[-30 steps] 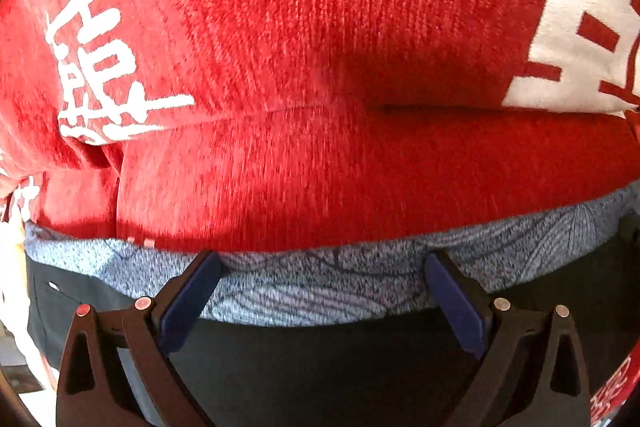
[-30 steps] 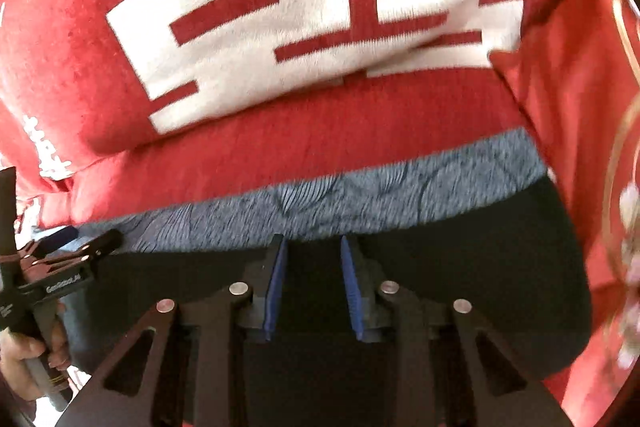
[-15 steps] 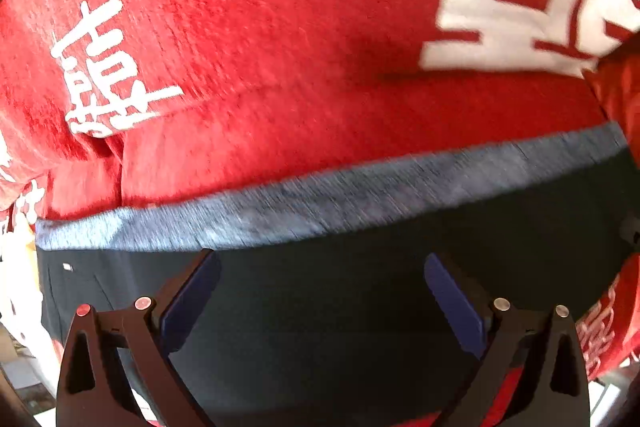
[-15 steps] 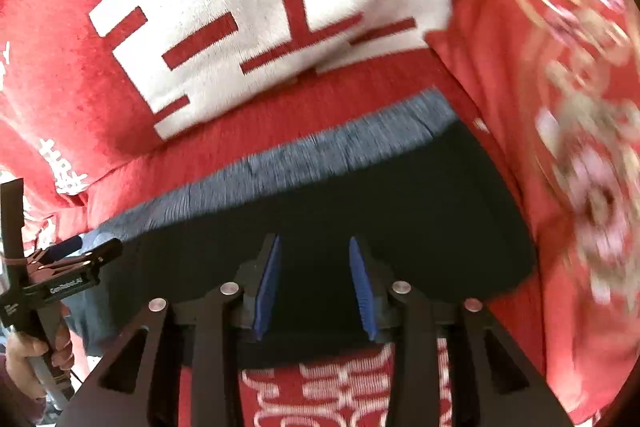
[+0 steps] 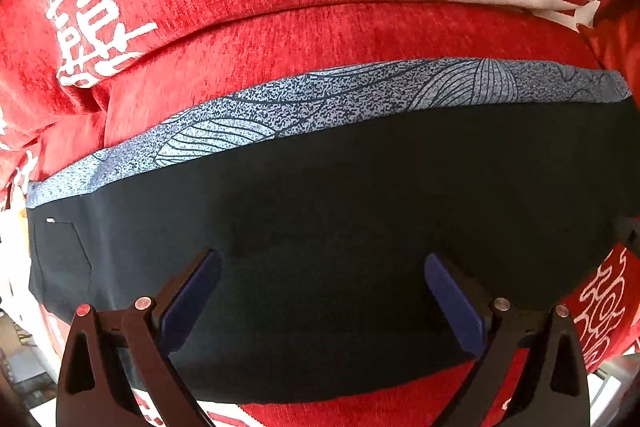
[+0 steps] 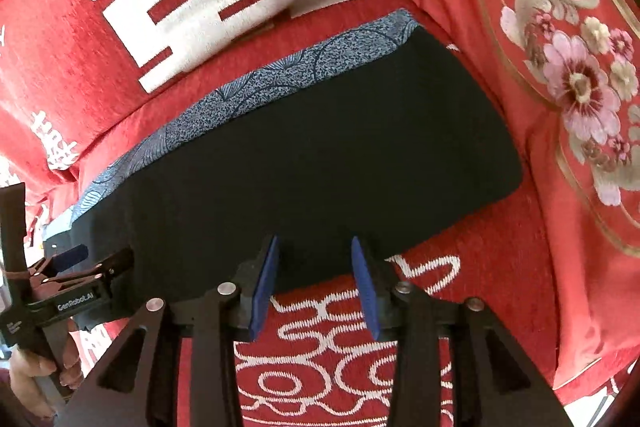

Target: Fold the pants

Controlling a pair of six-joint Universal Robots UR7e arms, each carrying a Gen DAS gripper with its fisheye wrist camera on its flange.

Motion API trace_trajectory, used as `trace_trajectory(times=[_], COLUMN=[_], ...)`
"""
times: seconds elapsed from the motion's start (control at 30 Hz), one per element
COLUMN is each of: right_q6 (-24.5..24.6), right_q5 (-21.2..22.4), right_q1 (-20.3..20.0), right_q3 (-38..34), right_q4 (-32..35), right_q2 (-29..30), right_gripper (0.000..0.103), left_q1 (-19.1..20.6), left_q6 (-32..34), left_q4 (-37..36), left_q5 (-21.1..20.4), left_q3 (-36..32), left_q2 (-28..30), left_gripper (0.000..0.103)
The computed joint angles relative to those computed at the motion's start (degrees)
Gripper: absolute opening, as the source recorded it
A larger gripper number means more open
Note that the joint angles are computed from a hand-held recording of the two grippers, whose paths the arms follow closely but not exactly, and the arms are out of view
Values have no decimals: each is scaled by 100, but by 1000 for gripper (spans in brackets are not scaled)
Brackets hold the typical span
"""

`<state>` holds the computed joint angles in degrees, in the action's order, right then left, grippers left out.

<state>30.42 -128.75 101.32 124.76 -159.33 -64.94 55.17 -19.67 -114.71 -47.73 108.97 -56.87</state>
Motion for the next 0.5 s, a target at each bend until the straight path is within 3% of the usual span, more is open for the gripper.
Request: trace_trajectory(times=[0.27, 0.37, 0.5], right_q6=[167, 294, 432], right_q5=[-22, -118, 233], right_q1=[11, -47, -214], right_q3=[190, 291, 633], right_q4=[-65, -113, -547], right_q2=[-236, -361, -667], right_gripper=[43, 51, 51], left_q1=[-81, 12, -6], left_q6=[-101, 19, 57], left_q4=[76, 9, -36], left_q5=[45, 119, 169], left_q3=[17, 1, 23], left_q2=[12, 36, 20], left_gripper=[102, 102, 102])
